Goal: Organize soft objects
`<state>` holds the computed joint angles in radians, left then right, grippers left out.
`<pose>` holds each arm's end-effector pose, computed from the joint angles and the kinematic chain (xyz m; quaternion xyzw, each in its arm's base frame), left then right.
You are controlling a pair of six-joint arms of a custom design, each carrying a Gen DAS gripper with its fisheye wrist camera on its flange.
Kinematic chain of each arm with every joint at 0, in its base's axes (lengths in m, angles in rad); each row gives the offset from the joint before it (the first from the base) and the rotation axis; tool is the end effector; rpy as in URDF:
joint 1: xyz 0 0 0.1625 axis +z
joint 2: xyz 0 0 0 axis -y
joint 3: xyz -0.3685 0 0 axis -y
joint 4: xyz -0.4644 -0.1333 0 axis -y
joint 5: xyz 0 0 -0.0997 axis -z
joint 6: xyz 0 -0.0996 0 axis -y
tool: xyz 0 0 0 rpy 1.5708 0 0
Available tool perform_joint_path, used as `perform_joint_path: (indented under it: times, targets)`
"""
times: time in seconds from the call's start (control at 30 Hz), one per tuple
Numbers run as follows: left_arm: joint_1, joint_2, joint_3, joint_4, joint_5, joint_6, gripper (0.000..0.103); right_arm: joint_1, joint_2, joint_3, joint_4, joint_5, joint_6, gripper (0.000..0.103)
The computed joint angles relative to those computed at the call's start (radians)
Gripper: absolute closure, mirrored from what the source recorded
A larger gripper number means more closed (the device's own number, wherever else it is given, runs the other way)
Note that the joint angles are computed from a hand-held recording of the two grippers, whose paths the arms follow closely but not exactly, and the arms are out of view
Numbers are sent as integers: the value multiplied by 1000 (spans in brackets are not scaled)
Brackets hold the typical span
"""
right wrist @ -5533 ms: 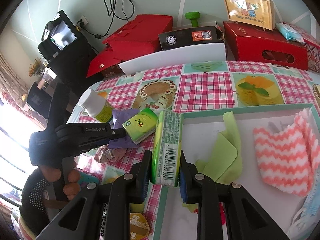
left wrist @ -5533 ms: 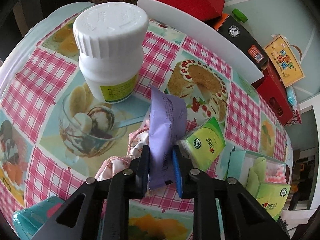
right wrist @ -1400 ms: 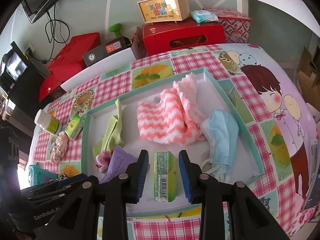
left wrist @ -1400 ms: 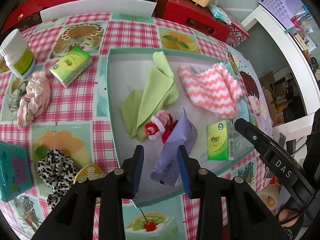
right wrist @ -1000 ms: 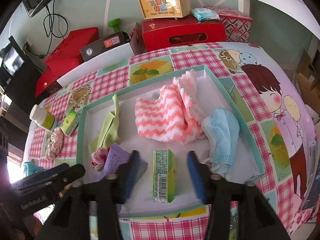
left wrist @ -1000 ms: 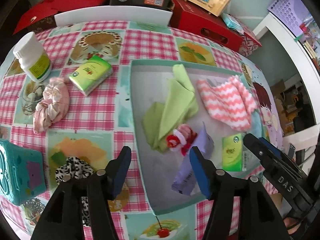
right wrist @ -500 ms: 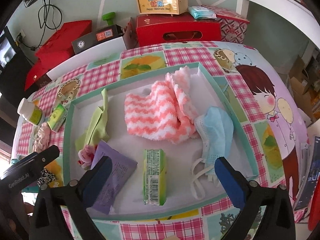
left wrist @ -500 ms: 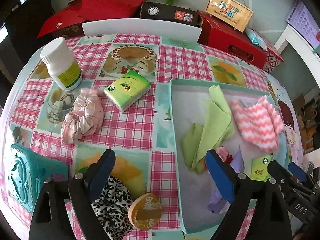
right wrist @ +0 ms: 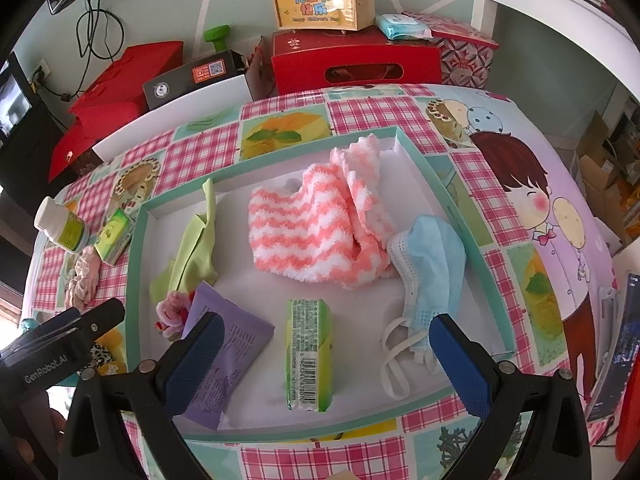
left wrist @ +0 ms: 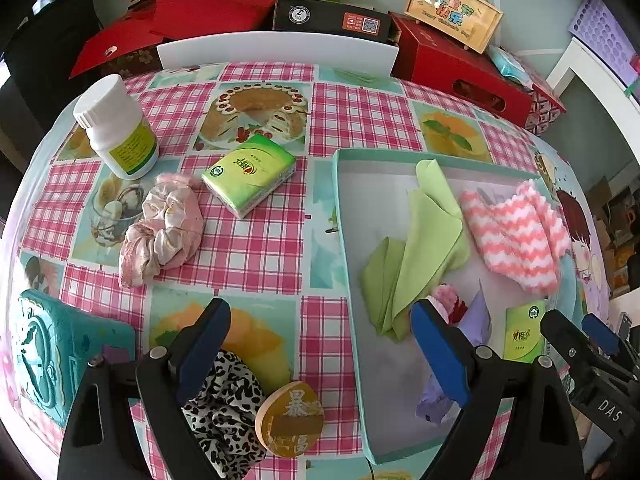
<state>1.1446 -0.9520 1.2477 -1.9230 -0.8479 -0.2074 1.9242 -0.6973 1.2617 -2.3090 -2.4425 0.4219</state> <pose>-0.1335 -0.7760 0.2584 0.0922 0.9305 -0.1352 0.3277 0.3249 -0.7159 0.1048 -0.0675 -0.9013 0.2318 0.3596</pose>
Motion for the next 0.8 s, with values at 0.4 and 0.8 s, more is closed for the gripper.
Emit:
perform_joint_path:
  times: [0.4,0.8]
  targets:
    - [3,-8,-8,-9,19,-13,11,10,13,-14,-17,-14,-13,0]
    - [12,-34,-36,-32,106,-25,11,28,51,-56,-43,-12,-41,0]
